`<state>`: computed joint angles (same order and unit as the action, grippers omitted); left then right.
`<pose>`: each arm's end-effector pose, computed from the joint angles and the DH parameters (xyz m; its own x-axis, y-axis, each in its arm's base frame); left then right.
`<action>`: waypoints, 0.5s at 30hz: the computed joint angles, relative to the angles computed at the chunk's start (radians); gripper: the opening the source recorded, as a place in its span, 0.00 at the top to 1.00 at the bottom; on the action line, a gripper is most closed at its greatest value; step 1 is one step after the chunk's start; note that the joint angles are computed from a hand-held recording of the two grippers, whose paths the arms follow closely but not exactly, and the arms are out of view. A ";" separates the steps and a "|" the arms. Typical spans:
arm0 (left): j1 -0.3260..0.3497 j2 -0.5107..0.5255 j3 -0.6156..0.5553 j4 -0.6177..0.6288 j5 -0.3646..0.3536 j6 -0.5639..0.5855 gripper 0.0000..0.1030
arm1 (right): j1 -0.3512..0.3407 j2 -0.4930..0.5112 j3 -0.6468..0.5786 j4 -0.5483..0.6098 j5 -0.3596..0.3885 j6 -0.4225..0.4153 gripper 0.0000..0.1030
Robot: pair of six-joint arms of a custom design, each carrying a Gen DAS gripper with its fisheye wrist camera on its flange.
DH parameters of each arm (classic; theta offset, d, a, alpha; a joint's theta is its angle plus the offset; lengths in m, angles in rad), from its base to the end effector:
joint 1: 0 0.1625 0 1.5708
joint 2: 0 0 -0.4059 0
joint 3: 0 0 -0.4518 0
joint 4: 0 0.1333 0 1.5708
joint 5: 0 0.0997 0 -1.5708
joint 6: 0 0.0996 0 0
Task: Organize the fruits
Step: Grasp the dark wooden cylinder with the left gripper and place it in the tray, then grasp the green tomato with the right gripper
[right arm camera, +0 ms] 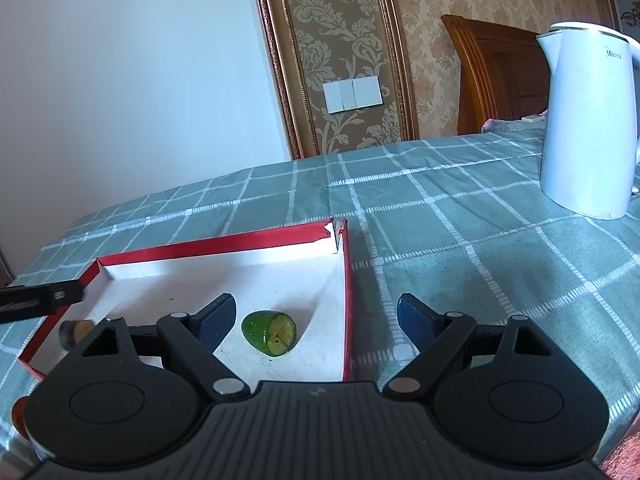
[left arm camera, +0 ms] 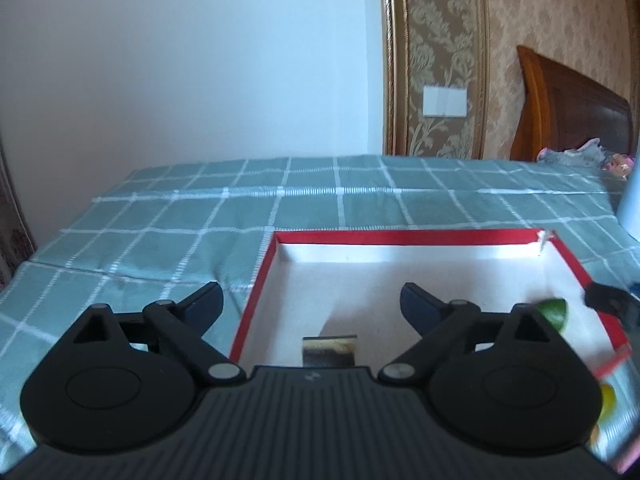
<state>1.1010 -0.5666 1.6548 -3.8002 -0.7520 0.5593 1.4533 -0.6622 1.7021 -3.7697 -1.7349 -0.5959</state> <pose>-0.1130 -0.6778 0.0425 -0.6710 -0.0426 -0.7402 0.6425 0.4648 -0.6092 0.0366 -0.6879 0.0745 -0.8227 -0.0043 0.5685 -0.5012 0.4773 -0.7218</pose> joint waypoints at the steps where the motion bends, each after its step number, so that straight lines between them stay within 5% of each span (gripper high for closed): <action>1: -0.006 -0.015 0.037 -0.032 -0.012 0.007 0.07 | 0.000 0.001 0.000 0.000 -0.001 -0.004 0.14; 10: -0.071 -0.041 0.300 -0.378 -0.031 0.148 0.01 | 0.000 0.008 0.013 -0.042 0.022 -0.064 0.14; 15: -0.079 -0.017 0.363 -0.449 -0.018 0.191 0.01 | 0.001 0.016 0.015 -0.053 0.009 -0.086 0.14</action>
<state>1.0218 -0.5834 2.0175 -4.2497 -0.7699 0.7499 1.4544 -0.6465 1.7171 -3.8229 -1.7257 -0.6816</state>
